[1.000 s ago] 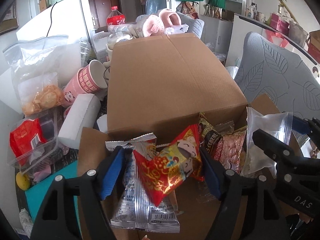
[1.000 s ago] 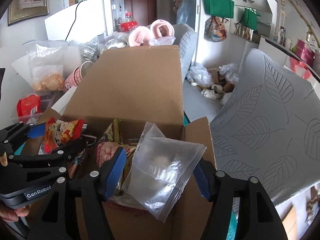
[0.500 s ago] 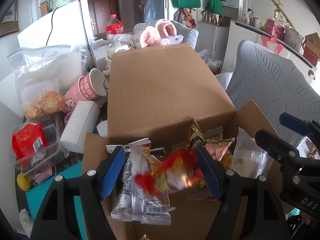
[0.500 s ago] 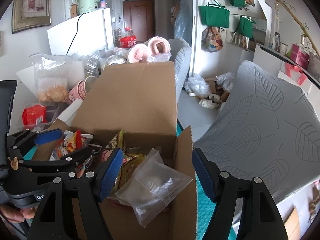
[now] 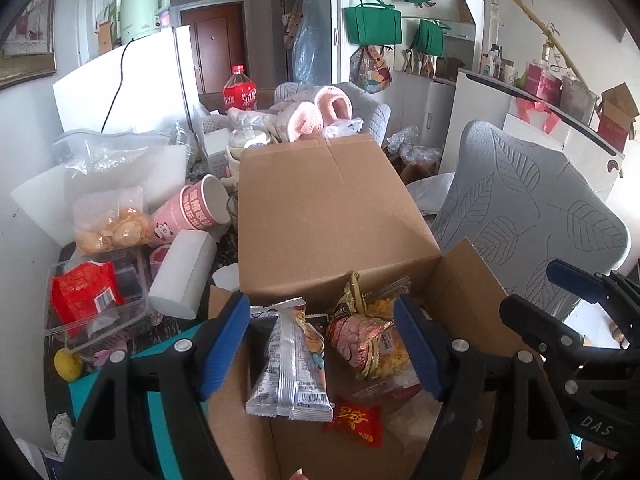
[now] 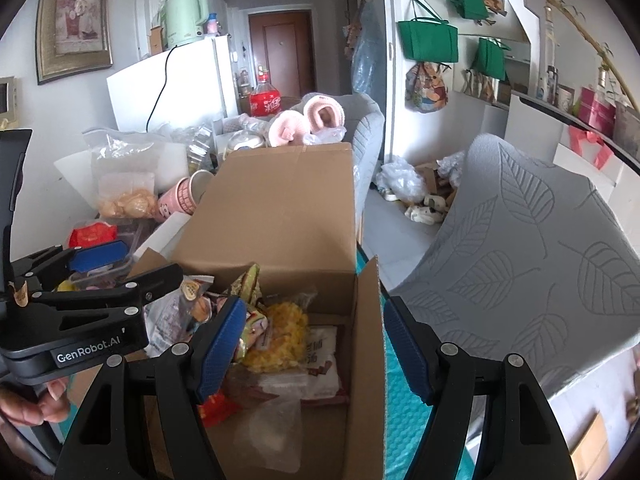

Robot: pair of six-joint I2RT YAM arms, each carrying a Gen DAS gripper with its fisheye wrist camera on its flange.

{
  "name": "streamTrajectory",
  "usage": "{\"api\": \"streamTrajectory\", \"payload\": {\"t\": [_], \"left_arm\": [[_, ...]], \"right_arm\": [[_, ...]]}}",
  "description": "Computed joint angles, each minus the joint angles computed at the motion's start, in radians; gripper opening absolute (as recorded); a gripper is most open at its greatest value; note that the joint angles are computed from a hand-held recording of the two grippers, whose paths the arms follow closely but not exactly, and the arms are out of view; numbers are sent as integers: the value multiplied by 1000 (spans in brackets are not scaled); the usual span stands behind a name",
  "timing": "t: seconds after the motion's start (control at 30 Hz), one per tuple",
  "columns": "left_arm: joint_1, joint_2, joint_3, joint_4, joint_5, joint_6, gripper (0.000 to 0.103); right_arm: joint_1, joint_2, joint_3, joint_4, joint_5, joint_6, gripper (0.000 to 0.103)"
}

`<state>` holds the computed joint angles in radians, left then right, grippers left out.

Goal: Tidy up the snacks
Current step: 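Withdraw both grippers from the box toward the table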

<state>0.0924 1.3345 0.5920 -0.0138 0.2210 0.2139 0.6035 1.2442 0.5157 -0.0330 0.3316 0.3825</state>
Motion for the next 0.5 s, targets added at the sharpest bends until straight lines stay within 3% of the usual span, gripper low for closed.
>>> {"api": "streamTrajectory", "payload": {"t": [0.27,0.5], "left_arm": [[84,-339,-47,-205,100,41,74],[193,-643,-49,-459,214,128,74]], "right_arm": [[156,-231,23,-223,142,76,72],[409,-395,77,-468,363,211,74]]}}
